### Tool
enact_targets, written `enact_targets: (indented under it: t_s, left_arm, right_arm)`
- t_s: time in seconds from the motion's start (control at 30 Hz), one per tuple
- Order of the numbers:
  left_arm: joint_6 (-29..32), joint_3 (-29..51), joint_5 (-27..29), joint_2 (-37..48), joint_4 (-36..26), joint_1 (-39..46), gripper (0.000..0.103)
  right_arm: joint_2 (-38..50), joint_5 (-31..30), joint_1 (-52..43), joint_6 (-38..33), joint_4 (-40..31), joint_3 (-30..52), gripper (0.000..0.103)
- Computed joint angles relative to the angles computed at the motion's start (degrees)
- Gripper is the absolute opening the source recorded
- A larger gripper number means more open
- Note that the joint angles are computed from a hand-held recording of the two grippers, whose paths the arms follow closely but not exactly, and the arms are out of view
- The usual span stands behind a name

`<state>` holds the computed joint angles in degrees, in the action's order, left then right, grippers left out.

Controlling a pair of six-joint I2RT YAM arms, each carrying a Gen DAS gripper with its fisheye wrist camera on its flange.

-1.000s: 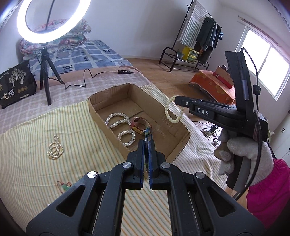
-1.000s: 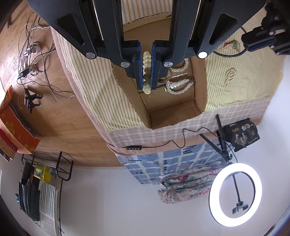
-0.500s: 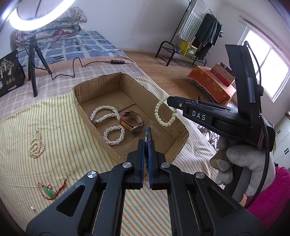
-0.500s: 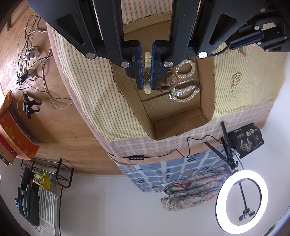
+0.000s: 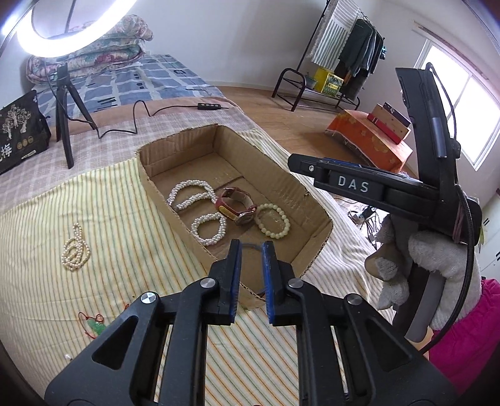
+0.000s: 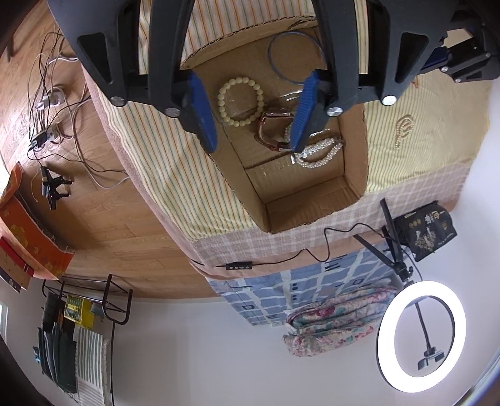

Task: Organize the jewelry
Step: 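Withdraw both open tools from the box toward the pearl earrings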

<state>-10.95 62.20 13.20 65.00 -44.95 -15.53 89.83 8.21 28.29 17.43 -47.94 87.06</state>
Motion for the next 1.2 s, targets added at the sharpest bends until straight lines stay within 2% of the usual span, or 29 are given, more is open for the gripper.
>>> enact_targets:
  t_s: [0.1,0.23,0.33,0.4,0.47,0.73,0.9,1.03,1.2]
  left_arm:
    - [0.9,0.1,0.0,-0.9,-1.1,1.0,0.011]
    - [2.8,0.1,0.0,-2.4,-2.8,3.1,0.011]
    - [4.9,0.4,0.6,-3.8,-4.6,5.9,0.011]
    - [6.7,0.6,1.2,-4.7,-6.0,8.3,0.015]
    - [8.4,0.9,2.2,-5.7,-7.1,11.0,0.04]
    - [18.7,3.2,8.0,-7.9,-12.5,27.6,0.063]
    - [27.2,4.5,13.8,-6.4,-15.9,40.5,0.063]
    - [33.6,5.4,17.8,-3.8,-19.1,50.2,0.063]
    - [39.9,5.6,19.2,-0.5,-22.0,57.1,0.063]
  right_arm:
    - [-0.2,0.9,0.3,0.5,0.0,0.1,0.055]
    - [-0.5,2.5,1.2,2.1,-0.1,0.3,0.075]
    - [-0.1,4.0,2.2,2.6,-1.0,1.6,0.08]
    - [-0.3,3.9,2.7,2.4,-1.2,2.0,0.08]
    - [-0.5,3.8,3.2,2.5,-1.3,2.2,0.08]
    - [-2.0,6.5,7.7,1.6,-1.5,2.1,0.081]
    - [-4.2,6.6,11.8,-1.5,1.1,-0.7,0.081]
    - [-3.6,6.3,15.8,-3.4,-0.5,-0.8,0.08]
    - [-3.3,6.0,19.6,-2.6,-2.5,-1.7,0.08]
